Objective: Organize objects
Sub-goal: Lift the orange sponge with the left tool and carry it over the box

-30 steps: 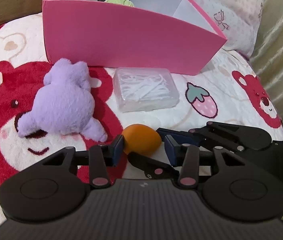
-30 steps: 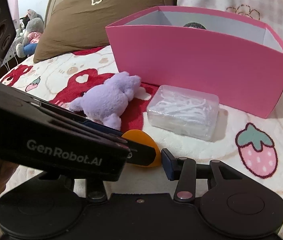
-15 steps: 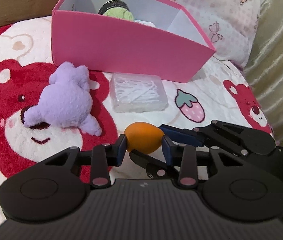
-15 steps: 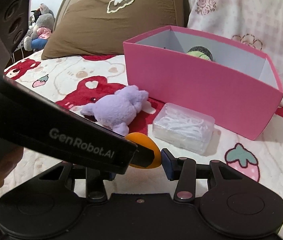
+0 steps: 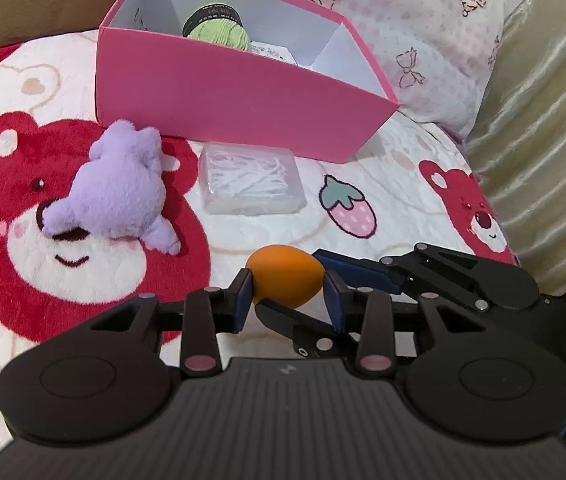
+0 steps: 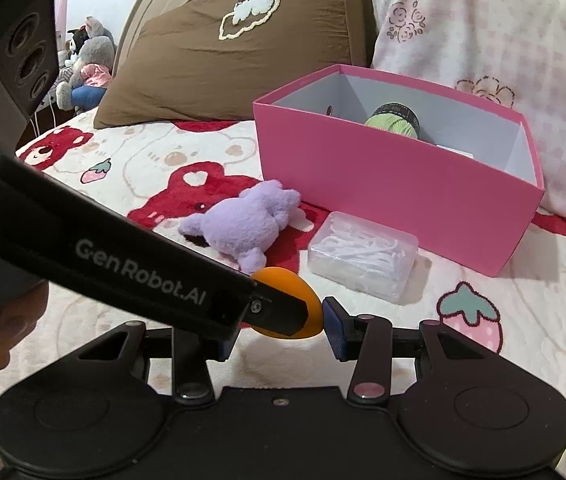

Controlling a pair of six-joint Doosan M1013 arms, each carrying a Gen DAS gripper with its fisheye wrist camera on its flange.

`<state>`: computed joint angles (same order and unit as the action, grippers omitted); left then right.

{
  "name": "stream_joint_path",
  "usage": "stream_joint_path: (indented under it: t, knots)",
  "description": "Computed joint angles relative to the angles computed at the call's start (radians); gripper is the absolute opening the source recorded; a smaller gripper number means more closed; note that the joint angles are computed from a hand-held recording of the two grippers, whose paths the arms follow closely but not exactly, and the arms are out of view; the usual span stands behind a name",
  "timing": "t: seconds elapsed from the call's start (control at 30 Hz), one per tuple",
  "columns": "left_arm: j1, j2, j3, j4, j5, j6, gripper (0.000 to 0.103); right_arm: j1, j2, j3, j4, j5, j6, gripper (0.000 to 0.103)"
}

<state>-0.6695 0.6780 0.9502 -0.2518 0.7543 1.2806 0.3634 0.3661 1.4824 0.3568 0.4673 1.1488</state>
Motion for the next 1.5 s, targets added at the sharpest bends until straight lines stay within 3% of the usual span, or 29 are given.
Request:
stream_joint_path:
  t: [0.3,0.4,0.63,0.97,1.03,1.2,1.33,1.5]
  knots:
    - [0.000,-0.013,-0.012,0.004,0.024,0.008,0.036,0.007,-0.014,0.000,-0.004,-0.004,0.018,0.049]
    - [-0.001,-0.012,-0.052,0.023,0.074,0.092,0.036,0.018,-0.027,-0.001,-0.077,-0.021,0.057,0.049]
    - [0.014,-0.005,-0.143,-0.018,0.178,0.149,0.036,0.023,-0.050,-0.034,-0.093,0.008,0.119,0.049]
    - [0.020,0.021,-0.242,-0.017,0.208,0.100,0.036,0.043,-0.048,-0.125,-0.299,0.075,0.322,0.050]
    - [0.024,0.035,-0.274,-0.022,0.237,0.083,0.036,0.043,-0.045,-0.132,-0.311,0.073,0.321,0.050]
    - [0.031,0.082,-0.379,-0.029,0.350,0.067,0.036,0.037,-0.025,-0.188,-0.298,0.162,0.359,0.050]
    - [0.031,0.098,-0.411,-0.027,0.378,0.054,0.036,0.040,-0.013,-0.211,-0.315,0.200,0.386,0.050]
    - [0.028,0.138,-0.506,-0.014,0.450,0.053,0.036,0.037,-0.013,-0.216,-0.314,0.200,0.404,0.050]
